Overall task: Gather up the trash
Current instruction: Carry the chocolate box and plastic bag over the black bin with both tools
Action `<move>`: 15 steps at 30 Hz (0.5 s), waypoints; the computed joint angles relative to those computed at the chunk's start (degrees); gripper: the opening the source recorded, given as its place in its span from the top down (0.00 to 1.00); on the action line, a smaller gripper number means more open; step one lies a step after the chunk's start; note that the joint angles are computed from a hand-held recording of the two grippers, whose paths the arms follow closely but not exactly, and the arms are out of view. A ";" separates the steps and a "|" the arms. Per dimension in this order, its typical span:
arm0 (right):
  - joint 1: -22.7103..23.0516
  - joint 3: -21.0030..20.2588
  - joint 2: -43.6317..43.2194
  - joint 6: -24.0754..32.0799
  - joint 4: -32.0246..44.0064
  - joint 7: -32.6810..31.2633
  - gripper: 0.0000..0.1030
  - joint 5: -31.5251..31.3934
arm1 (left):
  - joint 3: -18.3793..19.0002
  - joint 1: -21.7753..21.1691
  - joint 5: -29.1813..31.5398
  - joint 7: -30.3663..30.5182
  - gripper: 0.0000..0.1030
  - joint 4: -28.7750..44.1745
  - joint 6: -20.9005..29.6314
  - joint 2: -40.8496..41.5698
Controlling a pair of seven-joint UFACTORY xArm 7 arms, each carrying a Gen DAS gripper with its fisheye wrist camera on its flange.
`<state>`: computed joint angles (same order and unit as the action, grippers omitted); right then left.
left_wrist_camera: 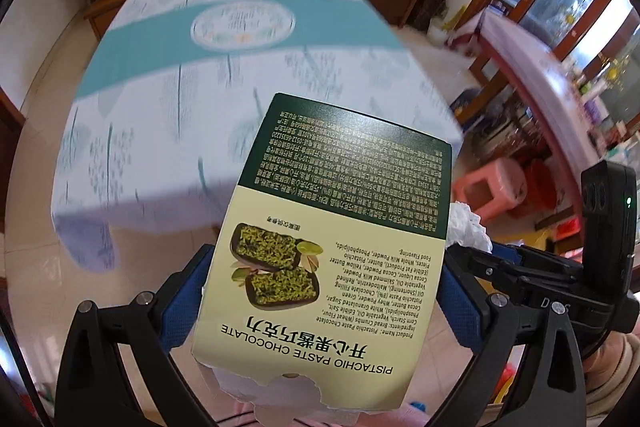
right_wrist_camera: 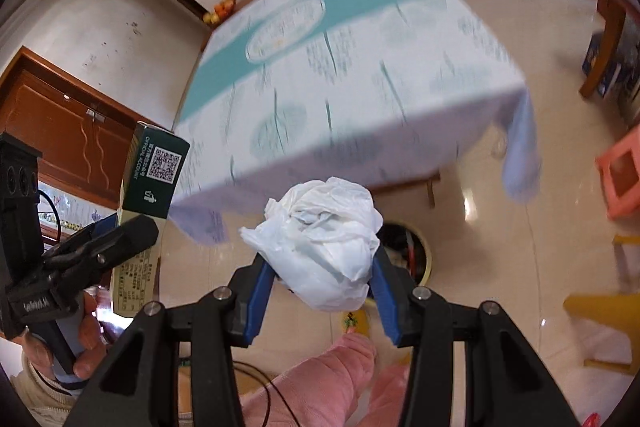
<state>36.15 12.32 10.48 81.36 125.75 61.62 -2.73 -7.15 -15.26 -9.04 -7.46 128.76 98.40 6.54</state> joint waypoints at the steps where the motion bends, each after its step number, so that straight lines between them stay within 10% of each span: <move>1: -0.26 0.11 -1.58 -1.78 -3.83 0.53 0.55 1.14 | 0.07 0.04 0.01 0.22 0.03 -5.24 -1.29 -2.75; 15: -3.04 2.88 -7.04 -15.45 -32.25 4.19 0.55 9.46 | 0.97 1.91 -3.81 5.00 0.03 -47.29 -20.49 -17.12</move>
